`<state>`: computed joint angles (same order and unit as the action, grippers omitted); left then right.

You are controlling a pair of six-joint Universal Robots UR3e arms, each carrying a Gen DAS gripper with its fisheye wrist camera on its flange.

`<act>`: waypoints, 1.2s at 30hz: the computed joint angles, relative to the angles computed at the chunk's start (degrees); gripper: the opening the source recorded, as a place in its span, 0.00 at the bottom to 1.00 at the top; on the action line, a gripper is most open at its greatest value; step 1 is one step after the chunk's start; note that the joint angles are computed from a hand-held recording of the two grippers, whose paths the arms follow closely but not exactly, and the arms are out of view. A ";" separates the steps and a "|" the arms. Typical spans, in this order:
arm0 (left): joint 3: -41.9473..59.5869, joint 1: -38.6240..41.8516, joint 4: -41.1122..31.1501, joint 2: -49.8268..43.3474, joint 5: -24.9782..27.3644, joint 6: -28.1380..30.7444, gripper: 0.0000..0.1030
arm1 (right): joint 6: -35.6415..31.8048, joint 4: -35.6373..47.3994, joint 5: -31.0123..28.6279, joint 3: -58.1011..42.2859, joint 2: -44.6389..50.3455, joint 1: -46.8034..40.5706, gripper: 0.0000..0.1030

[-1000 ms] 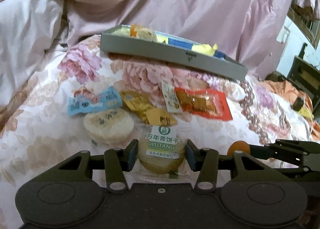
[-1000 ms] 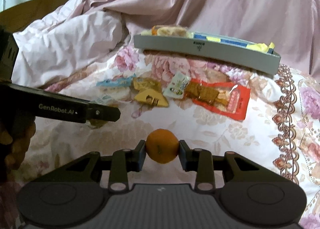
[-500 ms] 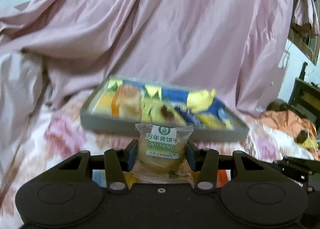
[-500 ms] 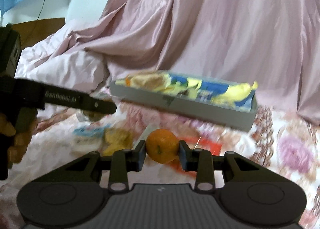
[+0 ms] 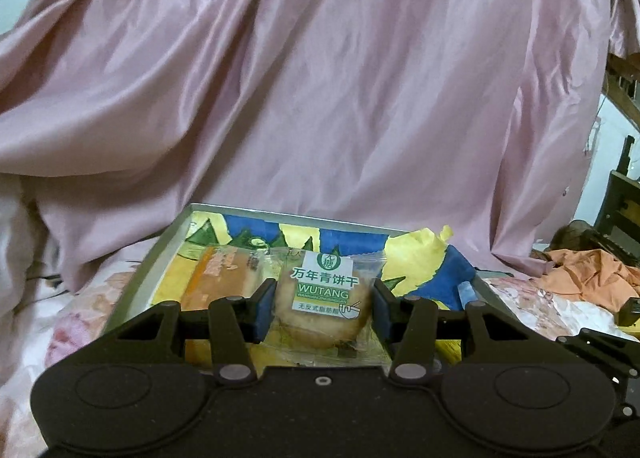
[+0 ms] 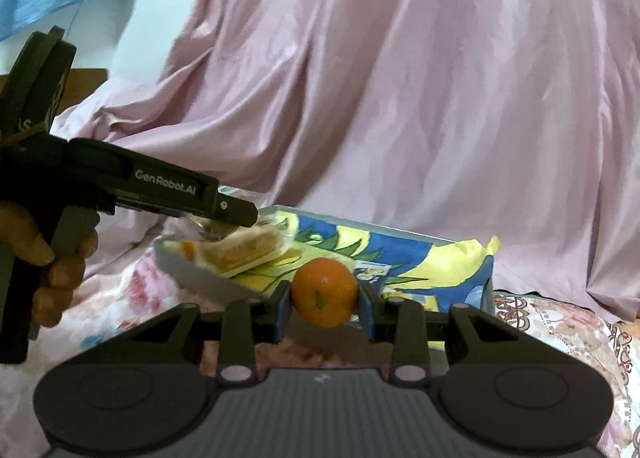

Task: Organize snacks
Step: 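Carry the WUTANG packet and the mandarin over the grey tray with both tools, then lower both items into the tray and open both tools to release them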

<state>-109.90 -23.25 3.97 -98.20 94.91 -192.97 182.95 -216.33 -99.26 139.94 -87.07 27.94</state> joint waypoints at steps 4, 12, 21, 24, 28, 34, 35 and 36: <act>3.66 -0.21 -0.26 -4.08 -0.19 -0.63 0.49 | 1.44 0.78 1.22 -1.51 1.82 -3.38 0.38; 5.49 -0.98 -0.06 -7.68 0.03 -0.68 0.49 | -0.06 1.13 2.31 -1.99 3.23 -6.38 0.38; 6.45 -1.02 -1.77 -8.77 0.28 -1.01 0.49 | 0.13 1.77 2.40 -2.38 3.87 -6.41 0.38; 6.20 -0.95 -1.95 -8.85 0.28 -1.18 0.49 | 0.39 2.17 2.56 -2.50 4.01 -6.66 0.38; 5.74 -0.77 -1.57 -8.83 0.23 -1.41 0.49 | 0.71 2.29 2.75 -2.41 3.98 -6.77 0.38; 5.38 -0.73 -1.23 -8.92 0.14 -1.48 0.49 | 0.75 1.44 3.15 -1.68 3.98 -7.06 0.38; 5.47 -0.79 -1.24 -9.00 0.20 -1.49 0.49 | 0.75 1.44 3.15 -1.68 3.98 -7.06 0.38; 5.53 -0.80 -1.24 -9.05 0.21 -1.57 0.50 | 0.76 1.50 3.13 -1.70 3.94 -7.06 0.38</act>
